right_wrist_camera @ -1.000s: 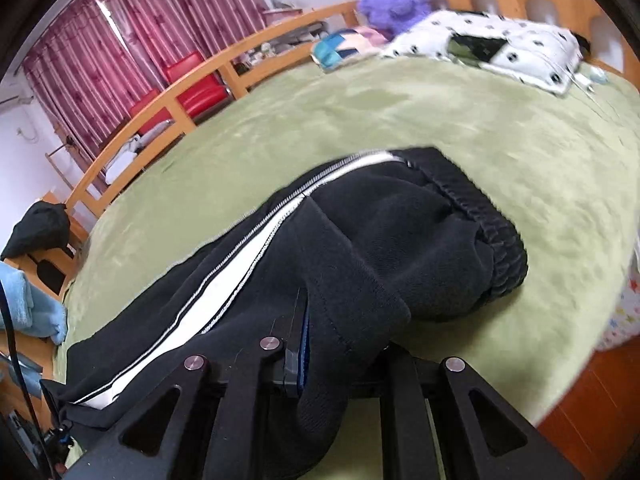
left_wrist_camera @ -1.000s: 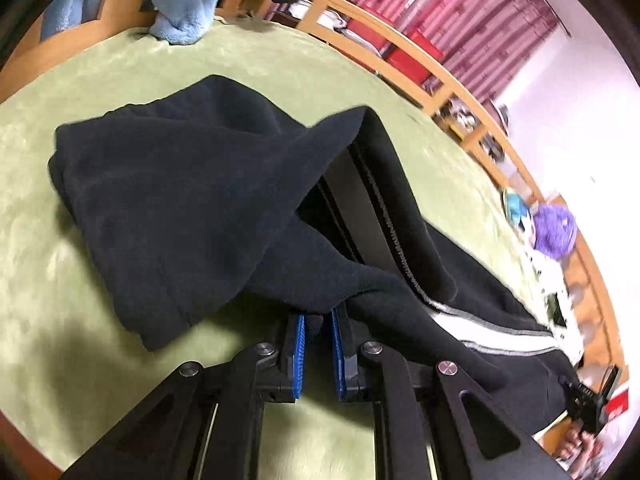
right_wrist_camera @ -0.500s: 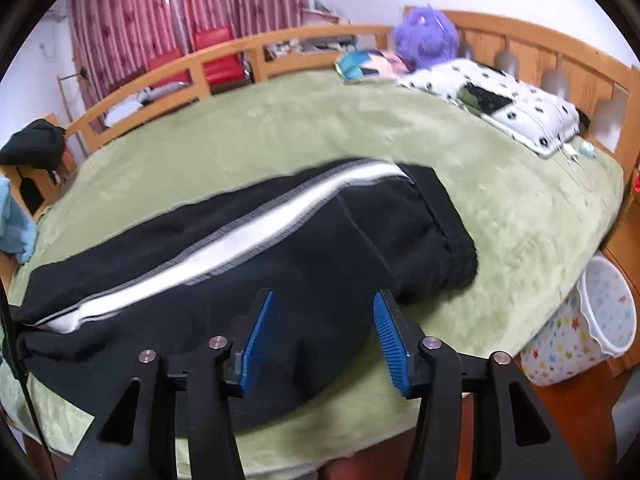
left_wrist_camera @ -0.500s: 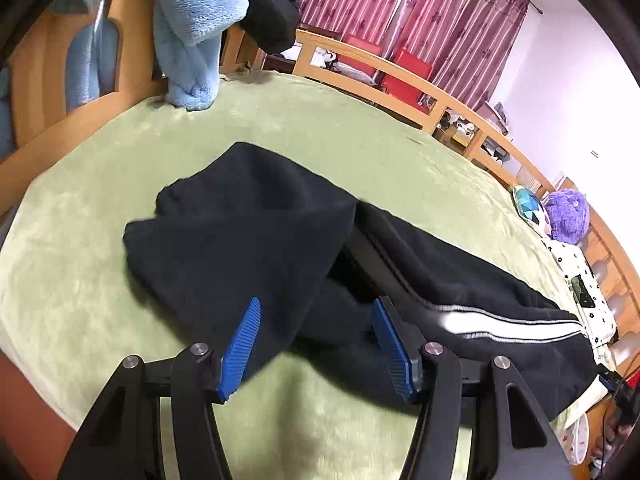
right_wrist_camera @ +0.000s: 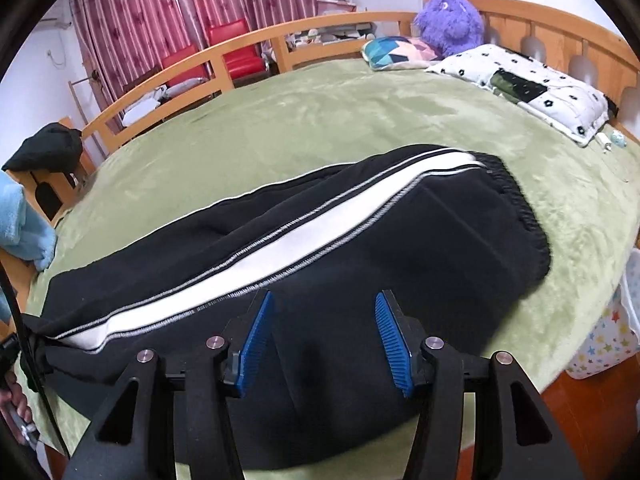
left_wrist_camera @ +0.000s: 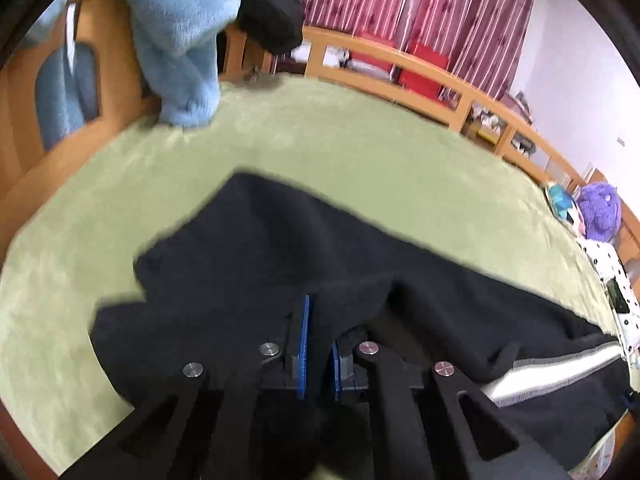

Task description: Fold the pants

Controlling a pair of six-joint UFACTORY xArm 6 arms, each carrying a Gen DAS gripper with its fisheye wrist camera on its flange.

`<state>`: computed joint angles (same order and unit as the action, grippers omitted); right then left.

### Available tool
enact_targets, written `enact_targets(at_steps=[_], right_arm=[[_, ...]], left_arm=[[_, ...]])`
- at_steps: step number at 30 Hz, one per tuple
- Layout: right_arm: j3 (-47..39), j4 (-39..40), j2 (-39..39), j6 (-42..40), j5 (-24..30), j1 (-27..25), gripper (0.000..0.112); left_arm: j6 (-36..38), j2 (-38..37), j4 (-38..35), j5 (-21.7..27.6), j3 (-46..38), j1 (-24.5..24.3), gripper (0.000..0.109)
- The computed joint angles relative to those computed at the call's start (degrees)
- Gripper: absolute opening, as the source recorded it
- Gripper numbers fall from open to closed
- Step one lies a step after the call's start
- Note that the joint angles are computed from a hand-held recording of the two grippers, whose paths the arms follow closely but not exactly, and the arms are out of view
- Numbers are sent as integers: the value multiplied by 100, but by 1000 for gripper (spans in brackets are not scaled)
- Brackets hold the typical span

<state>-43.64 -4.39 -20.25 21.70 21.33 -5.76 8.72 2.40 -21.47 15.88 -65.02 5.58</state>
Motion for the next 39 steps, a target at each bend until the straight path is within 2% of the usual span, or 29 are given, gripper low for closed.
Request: enact_targets(at_steps=[5,11,13,15,16,18,20,21,24,26,28,31,35,37,39], right_arm=[[-624,-217,709,137,-21,110,52],[-1223,-520,1392,364,-115,212,52],[-1351,-333,1565,261,-108,267,52],[-1464,-276,1711,228,-116,347,52],[-1525,-259,1771,174,-122,379,52],[-1682,-378,1906,135,-121,483,52],[-1836,-339,2044,-48,-168,623,54],[-1943,-248,2132,-225,-167,702,57],[-2145,153,2396,-918,-354,926,70],[-2431,361,2721,-1385,-301,1064,71],[-2819,1136,3083,-2373,17,1177,71],[-3417,1568,3534,-3248,652,1239,71],[-4111,1665,4026,-3866,1302,1314,72],[-4409,1349,4247,-3820,1658,1358,72],[-4393,1229,4250,-3856,1642,1397,70]], left_arm=[[238,811,-202,473,-1384,78,8],[-421,2256,573,1386,-3470,71,8],[-847,2958,922,2137,-4471,76,12],[-1319,3586,1482,3191,-5516,57,24],[-1505,3713,1716,3406,-5721,45,35],[-1494,3538,1687,3310,-5412,91,58],[-1366,3084,1600,2810,-4643,149,71],[-1272,2823,1517,2559,-4234,186,72],[-825,2278,1021,2363,-3491,317,74],[-591,1980,747,2285,-3090,391,75],[-430,1713,605,2230,-2766,420,76],[-96,1261,396,1978,-2128,497,76],[-77,827,323,1643,-1518,642,78],[59,697,84,1642,-1325,716,78],[97,625,79,1651,-1185,756,78]])
